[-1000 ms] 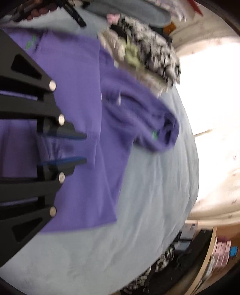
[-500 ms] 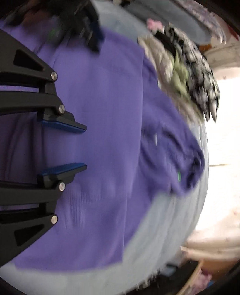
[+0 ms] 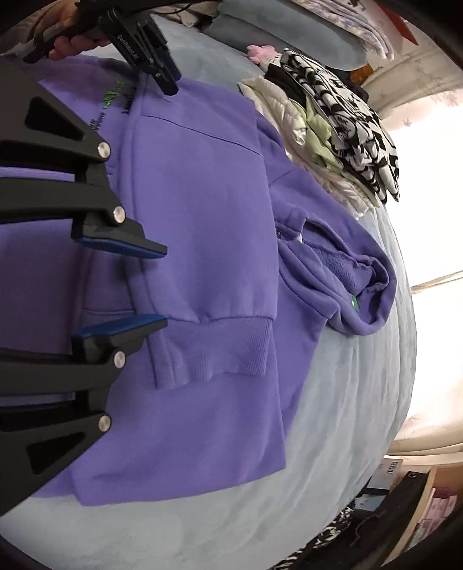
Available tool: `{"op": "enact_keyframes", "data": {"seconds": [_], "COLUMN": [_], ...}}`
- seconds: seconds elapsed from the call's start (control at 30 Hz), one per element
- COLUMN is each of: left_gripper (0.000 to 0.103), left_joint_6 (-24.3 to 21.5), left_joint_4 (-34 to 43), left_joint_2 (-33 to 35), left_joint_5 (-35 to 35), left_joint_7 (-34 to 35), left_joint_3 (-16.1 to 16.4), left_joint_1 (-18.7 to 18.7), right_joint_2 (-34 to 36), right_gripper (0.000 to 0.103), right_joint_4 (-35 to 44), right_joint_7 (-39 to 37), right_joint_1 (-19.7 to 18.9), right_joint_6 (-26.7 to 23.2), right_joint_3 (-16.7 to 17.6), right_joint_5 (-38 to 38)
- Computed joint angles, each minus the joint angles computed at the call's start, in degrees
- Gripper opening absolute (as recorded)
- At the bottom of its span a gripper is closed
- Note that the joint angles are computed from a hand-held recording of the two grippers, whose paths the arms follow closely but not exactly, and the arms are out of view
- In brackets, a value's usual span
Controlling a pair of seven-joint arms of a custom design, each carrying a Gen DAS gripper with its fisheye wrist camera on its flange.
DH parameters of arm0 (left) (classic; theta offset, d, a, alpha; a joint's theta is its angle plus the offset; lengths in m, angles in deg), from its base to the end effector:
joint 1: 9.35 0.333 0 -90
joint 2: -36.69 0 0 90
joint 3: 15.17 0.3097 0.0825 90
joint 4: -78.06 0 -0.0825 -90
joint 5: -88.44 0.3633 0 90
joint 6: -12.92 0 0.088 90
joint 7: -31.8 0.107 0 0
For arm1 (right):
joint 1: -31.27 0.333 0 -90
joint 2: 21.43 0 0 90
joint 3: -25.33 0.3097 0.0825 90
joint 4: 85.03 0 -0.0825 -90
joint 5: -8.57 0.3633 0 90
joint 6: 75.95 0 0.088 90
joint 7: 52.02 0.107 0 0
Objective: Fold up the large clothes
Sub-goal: 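Open both tools and move them to the hoodie hem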
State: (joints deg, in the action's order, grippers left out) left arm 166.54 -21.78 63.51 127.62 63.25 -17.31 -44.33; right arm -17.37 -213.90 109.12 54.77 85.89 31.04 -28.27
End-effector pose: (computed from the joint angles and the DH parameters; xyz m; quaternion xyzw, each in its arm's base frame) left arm 0.5297 -0.4217 0.3608 -0.6160 0.7269 -0.2315 0.1964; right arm 0.4642 0.2934 0.3910 -0.6166 0.7316 -0.1450 0.2520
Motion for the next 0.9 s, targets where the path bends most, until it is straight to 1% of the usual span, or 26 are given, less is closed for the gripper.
{"op": "enact_keyframes", "data": {"seconds": [0.07,0.2,0.37,0.43,0.53,0.6,0.73,0.8,0.9], "left_gripper": [0.049,0.051,0.056,0.058,0.067,0.073,0.074,0.077,0.079], "left_joint_6": [0.3,-0.1,-0.2,-0.2,-1.1,-1.7,-2.3,-2.5,-2.8], "left_joint_4": [-1.5,-4.4,-9.2,-11.6,-15.1,-17.6,-21.7,-23.9,-27.1], "left_joint_2": [-1.7,-4.9,-10.2,-12.9,-17.0,-19.9,-24.7,-27.3,-31.1], "left_joint_5": [1.1,2.7,5.9,7.2,9.8,11.2,12.4,12.4,12.7], "left_joint_7": [-0.9,-2.3,-5.9,-7.3,-10.3,-12.3,-14.5,-15.4,-16.9], "left_joint_3": [0.2,-0.7,-2.7,-3.9,-5.9,-7.4,-10.6,-12.2,-14.6], "left_joint_1": [-0.5,-0.4,0.7,1.4,2.5,3.3,5.4,6.5,8.2], "right_joint_2": [-1.2,-4.2,-8.6,-10.7,-13.8,-16.0,-20.0,-21.9,-25.2], "right_gripper": [0.033,0.034,0.049,0.051,0.056,0.057,0.057,0.057,0.057], "right_joint_4": [-0.8,-2.8,-4.5,-5.2,-6.6,-7.5,-9.7,-10.8,-12.6], "right_joint_7": [0.9,2.8,6.0,7.4,8.0,8.9,10.6,11.7,12.9], "right_joint_1": [0.2,-0.1,-0.6,-0.7,-0.6,-0.6,-0.4,-0.4,0.0], "right_joint_6": [-0.2,0.1,-1.8,-2.8,-3.6,-4.5,-5.9,-6.4,-7.7], "right_joint_3": [0.1,0.9,2.8,3.9,5.2,6.4,8.6,9.7,11.4], "right_joint_5": [-0.1,0.3,-1.5,-2.4,-2.2,-2.5,-2.6,-2.9,-3.0]}}
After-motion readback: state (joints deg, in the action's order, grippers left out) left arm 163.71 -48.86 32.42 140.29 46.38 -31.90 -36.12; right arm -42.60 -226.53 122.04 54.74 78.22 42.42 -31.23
